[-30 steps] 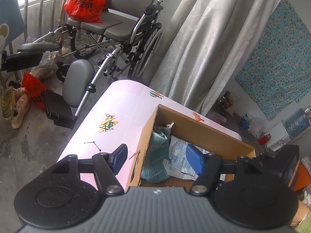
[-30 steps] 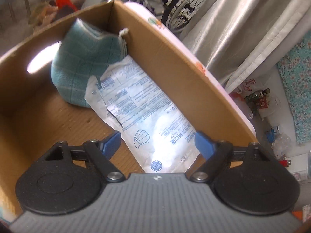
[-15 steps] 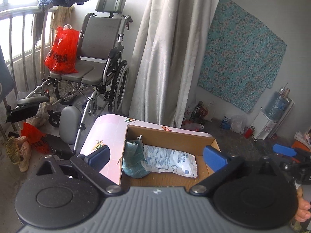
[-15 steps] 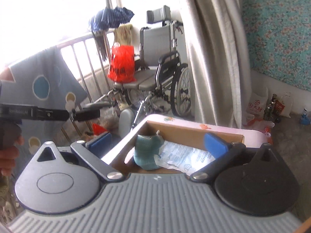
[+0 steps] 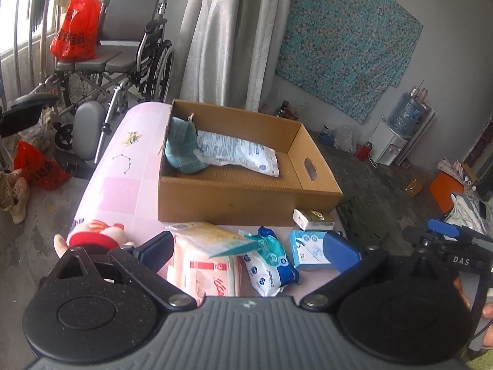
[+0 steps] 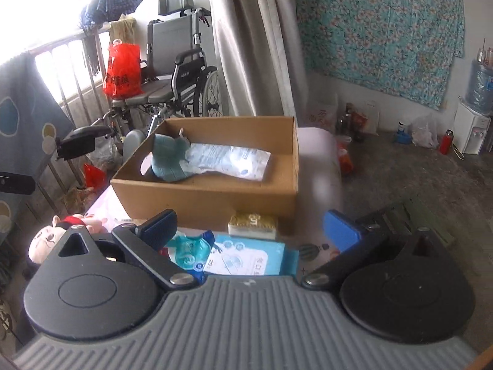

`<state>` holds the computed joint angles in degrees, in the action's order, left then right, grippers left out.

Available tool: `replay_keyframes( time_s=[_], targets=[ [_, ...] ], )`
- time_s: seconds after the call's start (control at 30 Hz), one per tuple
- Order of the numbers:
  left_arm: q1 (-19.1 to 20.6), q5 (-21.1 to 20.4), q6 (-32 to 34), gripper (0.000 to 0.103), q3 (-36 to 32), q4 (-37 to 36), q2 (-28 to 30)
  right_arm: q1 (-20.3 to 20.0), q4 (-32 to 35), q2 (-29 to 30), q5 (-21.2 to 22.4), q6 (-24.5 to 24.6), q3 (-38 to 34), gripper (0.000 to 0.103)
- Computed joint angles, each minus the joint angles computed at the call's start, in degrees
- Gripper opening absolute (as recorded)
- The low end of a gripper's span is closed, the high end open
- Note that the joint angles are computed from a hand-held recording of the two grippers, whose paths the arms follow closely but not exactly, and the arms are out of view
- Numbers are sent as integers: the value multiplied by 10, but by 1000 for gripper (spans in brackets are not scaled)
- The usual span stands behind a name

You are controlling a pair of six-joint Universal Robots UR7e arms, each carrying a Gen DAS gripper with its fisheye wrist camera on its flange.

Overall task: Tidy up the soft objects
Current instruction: 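Move both tools back over the remaining items on the table, then grasp the cotton swab bag with the left tool while the right grasps the tape roll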

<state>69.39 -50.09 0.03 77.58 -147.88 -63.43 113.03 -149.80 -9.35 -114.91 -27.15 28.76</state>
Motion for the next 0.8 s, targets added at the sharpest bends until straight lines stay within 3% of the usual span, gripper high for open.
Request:
replay_keyframes(
  time_s=[0.17, 0.27, 0.3, 0.37, 0.53, 0.63, 0.8],
  targets=[
    [-6, 16, 56, 103, 74, -104, -4, -5, -154, -49, 26, -13, 125, 102],
    [-9, 55, 78, 103, 82, -138, 18, -23, -212, -79, 114, 25, 187, 102],
    [-9, 67, 84, 103, 79, -142, 27, -26, -223, -82, 123, 39, 199, 102],
    [-3, 79, 79, 103, 67, -132, 42, -29, -205, -80, 112, 59, 203, 102],
    [28, 22, -11, 103, 26, -69, 55, -37, -92, -48, 104, 121, 168, 100],
    [46, -5, -67, 101, -10, -49, 70, -39, -51, -23, 98, 134, 145, 92],
    [75, -42, -149, 96, -90, 5, 106, -52, 67, 37, 124, 206, 37, 73]
  ],
)
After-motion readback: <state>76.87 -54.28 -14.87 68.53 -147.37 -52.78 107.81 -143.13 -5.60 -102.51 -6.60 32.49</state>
